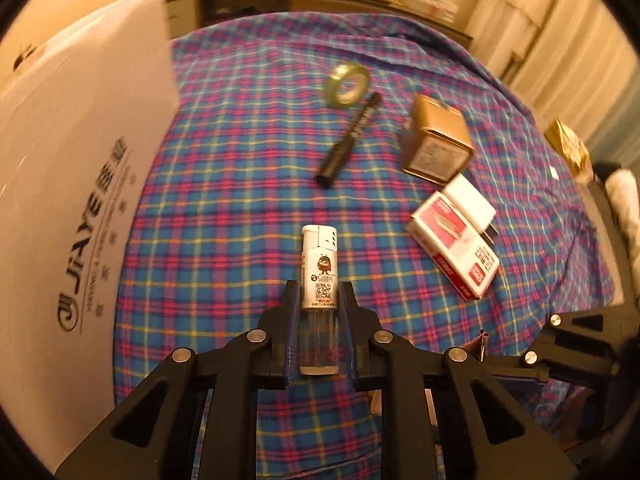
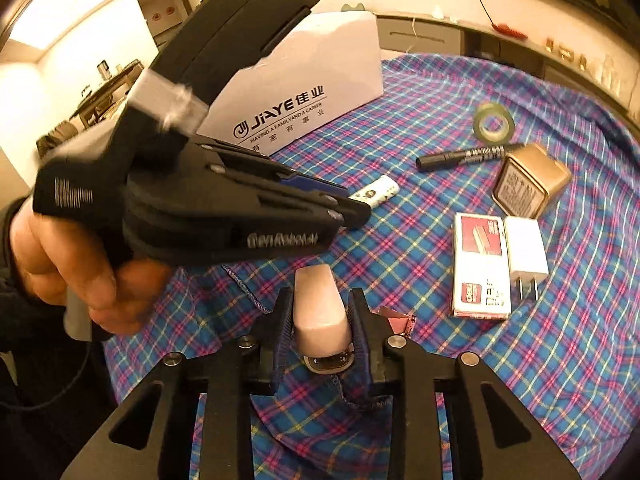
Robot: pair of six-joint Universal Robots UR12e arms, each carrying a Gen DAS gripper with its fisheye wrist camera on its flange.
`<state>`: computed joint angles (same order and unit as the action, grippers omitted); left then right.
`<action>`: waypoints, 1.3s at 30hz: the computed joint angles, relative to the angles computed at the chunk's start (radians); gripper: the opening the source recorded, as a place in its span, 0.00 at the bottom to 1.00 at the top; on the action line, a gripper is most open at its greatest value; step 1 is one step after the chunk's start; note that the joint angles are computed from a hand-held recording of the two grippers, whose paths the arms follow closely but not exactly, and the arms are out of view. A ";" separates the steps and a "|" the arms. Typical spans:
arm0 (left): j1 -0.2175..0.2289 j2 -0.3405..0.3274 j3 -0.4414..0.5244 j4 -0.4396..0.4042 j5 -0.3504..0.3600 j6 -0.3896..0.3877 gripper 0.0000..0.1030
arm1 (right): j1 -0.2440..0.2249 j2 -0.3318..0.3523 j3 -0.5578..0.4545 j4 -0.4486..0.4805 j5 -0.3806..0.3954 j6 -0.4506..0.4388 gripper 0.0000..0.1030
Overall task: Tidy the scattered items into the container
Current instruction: 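Grasp the white lighter tube with the left tool while the right tool grasps the pink stapler, then lift the lighter tube and stapler and carry them toward the white box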
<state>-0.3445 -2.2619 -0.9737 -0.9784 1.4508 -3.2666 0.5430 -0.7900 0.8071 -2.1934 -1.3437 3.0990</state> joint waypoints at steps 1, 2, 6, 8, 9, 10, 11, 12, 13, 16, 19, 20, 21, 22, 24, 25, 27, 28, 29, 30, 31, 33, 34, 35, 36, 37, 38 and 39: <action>0.004 0.003 -0.005 0.002 -0.007 -0.012 0.19 | 0.003 0.002 -0.001 -0.007 -0.008 -0.005 0.36; 0.007 0.004 -0.007 0.003 -0.013 -0.023 0.19 | 0.004 0.004 -0.002 -0.013 -0.015 -0.006 0.38; 0.013 0.019 -0.034 0.021 -0.028 -0.052 0.19 | 0.014 0.009 -0.009 -0.017 -0.059 -0.039 0.39; 0.017 0.030 -0.051 0.034 -0.035 -0.062 0.19 | 0.015 0.004 -0.006 -0.014 -0.067 -0.049 0.39; 0.018 0.032 -0.054 0.038 -0.039 -0.067 0.19 | 0.011 -0.005 0.007 -0.037 -0.054 -0.040 0.39; 0.018 0.033 -0.057 0.042 -0.043 -0.073 0.19 | 0.004 -0.010 0.015 -0.055 -0.021 -0.022 0.39; 0.020 0.039 -0.066 0.048 -0.048 -0.079 0.19 | -0.007 -0.015 0.022 -0.072 0.031 0.004 0.39; 0.023 0.044 -0.074 0.052 -0.054 -0.083 0.19 | -0.017 -0.020 0.030 -0.084 0.084 0.029 0.39; 0.024 0.049 -0.082 0.055 -0.060 -0.087 0.19 | -0.025 -0.022 0.030 -0.076 0.126 0.036 0.39; 0.024 0.050 -0.087 0.054 -0.068 -0.092 0.19 | -0.022 -0.026 0.029 -0.048 0.105 -0.013 0.54; 0.021 0.047 -0.085 0.050 -0.075 -0.084 0.19 | -0.004 -0.016 0.015 -0.013 0.051 -0.091 0.62; 0.020 0.046 -0.084 0.050 -0.076 -0.082 0.19 | 0.003 -0.010 0.008 -0.002 0.027 -0.124 0.62; 0.020 0.045 -0.083 0.049 -0.075 -0.081 0.19 | 0.013 0.000 -0.005 0.012 -0.009 -0.163 0.62; 0.019 0.044 -0.082 0.049 -0.073 -0.081 0.19 | 0.021 0.007 -0.013 0.023 -0.040 -0.189 0.58; 0.020 0.043 -0.081 0.051 -0.073 -0.086 0.19 | 0.035 0.015 -0.024 0.027 -0.129 -0.239 0.41; 0.021 0.043 -0.080 0.053 -0.074 -0.090 0.19 | 0.035 0.017 -0.032 0.037 -0.145 -0.240 0.27; 0.022 0.044 -0.083 0.060 -0.077 -0.095 0.19 | 0.016 0.008 -0.030 0.036 -0.102 -0.158 0.27; 0.023 0.045 -0.085 0.065 -0.079 -0.096 0.19 | 0.008 0.002 -0.020 0.016 -0.087 -0.108 0.27; 0.022 0.047 -0.087 0.069 -0.082 -0.095 0.19 | -0.004 -0.006 -0.009 -0.003 -0.059 -0.051 0.27; 0.022 0.049 -0.089 0.072 -0.083 -0.092 0.19 | -0.015 -0.014 0.007 -0.031 -0.025 0.004 0.27; 0.022 0.050 -0.092 0.076 -0.085 -0.090 0.19 | -0.026 -0.023 0.027 -0.065 0.013 0.065 0.27; 0.021 0.053 -0.095 0.081 -0.089 -0.086 0.19 | -0.047 -0.038 0.065 -0.134 0.079 0.187 0.27; 0.021 0.053 -0.095 0.082 -0.090 -0.085 0.19 | -0.050 -0.041 0.073 -0.150 0.085 0.225 0.27; 0.021 0.053 -0.095 0.083 -0.091 -0.085 0.19 | -0.055 -0.044 0.081 -0.163 0.094 0.264 0.27; 0.021 0.054 -0.096 0.085 -0.094 -0.085 0.19 | -0.062 -0.047 0.094 -0.184 0.115 0.315 0.27; 0.021 0.054 -0.097 0.088 -0.097 -0.085 0.19 | -0.069 -0.049 0.105 -0.206 0.137 0.365 0.27; 0.021 0.055 -0.097 0.090 -0.098 -0.085 0.19 | -0.076 -0.054 0.120 -0.230 0.153 0.414 0.27; 0.022 0.056 -0.098 0.094 -0.100 -0.086 0.19 | -0.078 -0.060 0.131 -0.243 0.155 0.441 0.27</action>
<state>-0.3229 -2.2060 -1.0721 -0.8848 1.3510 -3.3524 0.4646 -0.8503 0.9376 -2.4368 -1.1887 3.5398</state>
